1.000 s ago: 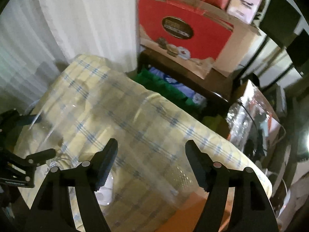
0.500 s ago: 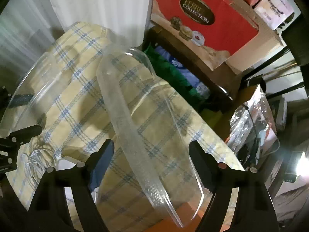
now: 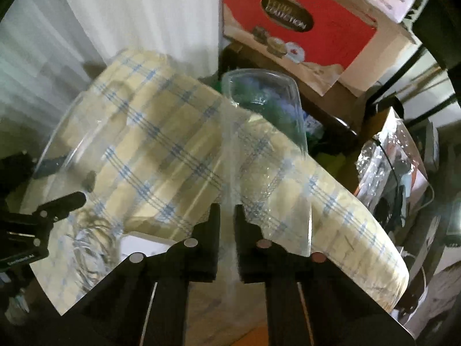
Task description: Organize objects
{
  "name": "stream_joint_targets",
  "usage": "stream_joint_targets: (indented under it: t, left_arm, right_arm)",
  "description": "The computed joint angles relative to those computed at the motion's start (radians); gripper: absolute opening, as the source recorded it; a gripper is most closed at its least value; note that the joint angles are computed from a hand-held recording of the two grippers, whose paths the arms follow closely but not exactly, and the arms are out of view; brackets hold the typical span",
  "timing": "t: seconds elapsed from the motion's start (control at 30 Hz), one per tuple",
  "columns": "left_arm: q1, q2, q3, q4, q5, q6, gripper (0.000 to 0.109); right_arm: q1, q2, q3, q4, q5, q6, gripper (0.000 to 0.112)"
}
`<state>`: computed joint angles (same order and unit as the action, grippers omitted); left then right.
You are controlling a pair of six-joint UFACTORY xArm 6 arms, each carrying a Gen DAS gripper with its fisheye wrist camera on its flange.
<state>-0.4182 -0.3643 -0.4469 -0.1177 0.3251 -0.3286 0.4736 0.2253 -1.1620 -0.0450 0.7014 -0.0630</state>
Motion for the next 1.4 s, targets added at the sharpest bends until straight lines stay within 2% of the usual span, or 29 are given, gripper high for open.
stream_joint_targets:
  t: [0.3,0.4,0.47,0.5,0.53,0.6,0.67,0.87,1.07,1.1,1.17,1.4]
  left_arm:
    - [-0.052,-0.158,0.008,0.065,0.055,-0.081,0.049]
    - [-0.070,-0.180,0.002,0.078,0.073,-0.107,0.049]
    - [-0.073,-0.184,-0.003,0.085,0.084,-0.114,0.049]
    - [-0.075,-0.186,-0.003,0.089,0.087,-0.119,0.049]
    - [-0.075,-0.185,-0.003,0.087,0.090,-0.119,0.049]
    - [-0.072,-0.185,-0.003,0.082,0.095,-0.112,0.049]
    - [-0.069,-0.183,0.002,0.083,0.092,-0.111,0.049]
    - [-0.052,-0.130,-0.007,0.058,0.061,-0.083,0.050]
    - [-0.050,-0.090,-0.010,0.017,0.037,-0.054,0.050]
    - [-0.051,-0.086,-0.010,0.011,0.034,-0.051,0.050]
    - [-0.056,-0.084,-0.009,0.011,0.033,-0.054,0.050]
    - [-0.076,-0.120,-0.014,0.042,0.054,-0.090,0.050]
  right_arm:
    - [0.013,-0.169,0.124,0.176,-0.070,-0.064,0.006]
    - [0.022,-0.224,0.165,0.172,-0.071,-0.044,0.006]
    - [0.028,-0.243,0.178,0.117,-0.074,0.009,0.008]
    - [0.030,-0.244,0.180,0.081,-0.078,0.039,0.015]
    - [0.032,-0.245,0.179,0.035,-0.078,0.074,0.041]
    - [0.033,-0.243,0.181,-0.084,-0.097,0.175,0.076]
    - [0.025,-0.218,0.164,-0.136,-0.100,0.207,0.075]
    - [-0.011,-0.103,0.070,-0.138,-0.046,0.226,0.074]
    - [-0.019,-0.009,-0.017,-0.089,0.015,0.184,0.073]
    - [-0.019,0.004,-0.027,-0.083,0.025,0.179,0.071]
    - [-0.017,0.023,-0.040,-0.071,0.043,0.165,0.059]
    - [-0.015,-0.029,0.020,-0.041,-0.023,0.165,0.055]
